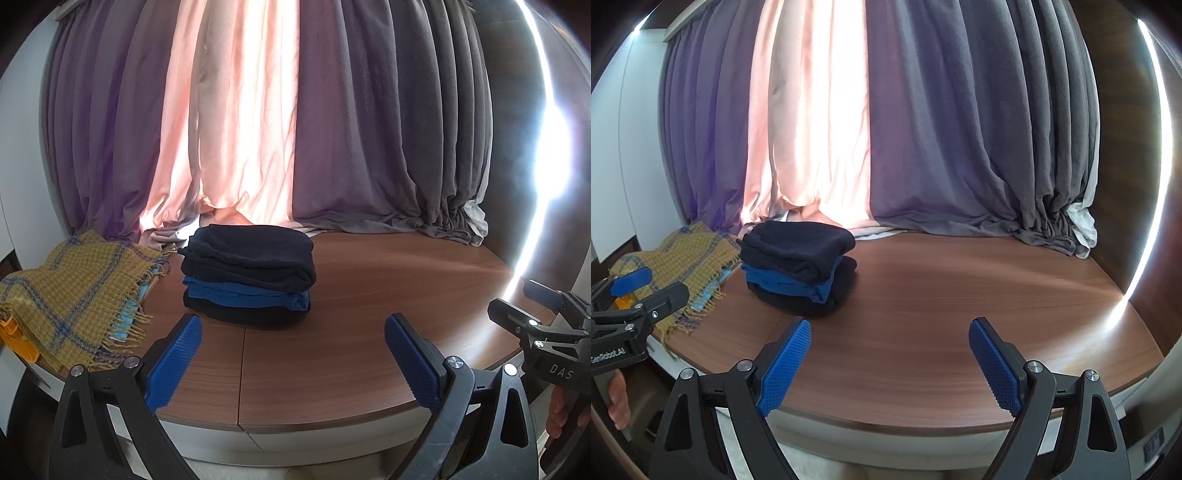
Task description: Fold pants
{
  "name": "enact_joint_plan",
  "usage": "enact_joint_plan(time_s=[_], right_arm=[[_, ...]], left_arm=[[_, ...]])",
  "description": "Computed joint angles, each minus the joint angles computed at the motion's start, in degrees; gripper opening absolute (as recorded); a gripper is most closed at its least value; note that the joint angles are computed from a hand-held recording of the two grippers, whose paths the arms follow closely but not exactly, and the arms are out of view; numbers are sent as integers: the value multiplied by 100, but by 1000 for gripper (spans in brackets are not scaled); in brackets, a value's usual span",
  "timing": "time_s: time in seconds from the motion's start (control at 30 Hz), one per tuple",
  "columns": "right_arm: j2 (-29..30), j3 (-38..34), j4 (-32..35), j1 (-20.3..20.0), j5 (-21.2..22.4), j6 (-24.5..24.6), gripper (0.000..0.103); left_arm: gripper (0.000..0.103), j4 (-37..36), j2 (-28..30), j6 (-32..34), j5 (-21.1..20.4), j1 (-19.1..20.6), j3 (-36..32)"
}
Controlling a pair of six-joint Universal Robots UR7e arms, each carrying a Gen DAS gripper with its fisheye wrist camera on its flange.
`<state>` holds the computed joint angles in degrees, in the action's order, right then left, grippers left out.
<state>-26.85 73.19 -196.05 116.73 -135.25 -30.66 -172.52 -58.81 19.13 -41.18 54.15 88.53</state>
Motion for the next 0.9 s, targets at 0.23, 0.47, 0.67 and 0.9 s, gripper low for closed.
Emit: enact_joint_plan(time_s=[0.23, 0.47, 0.67, 0.9], right_arm=[[-38, 52, -50, -4, -1, -6, 88], [-36, 55, -98, -2, -27, -35, 88], [-43, 55, -93, 3, -54, -31, 88], [-32, 45, -114, 18, -87, -30, 88]], left_arm=[[101, -18, 8, 2, 21, -13, 8], [103, -43, -4, -47, 13, -23, 39], [103, -106, 17, -42, 71, -37, 49], [103, -176, 35, -35, 218, -69, 77]])
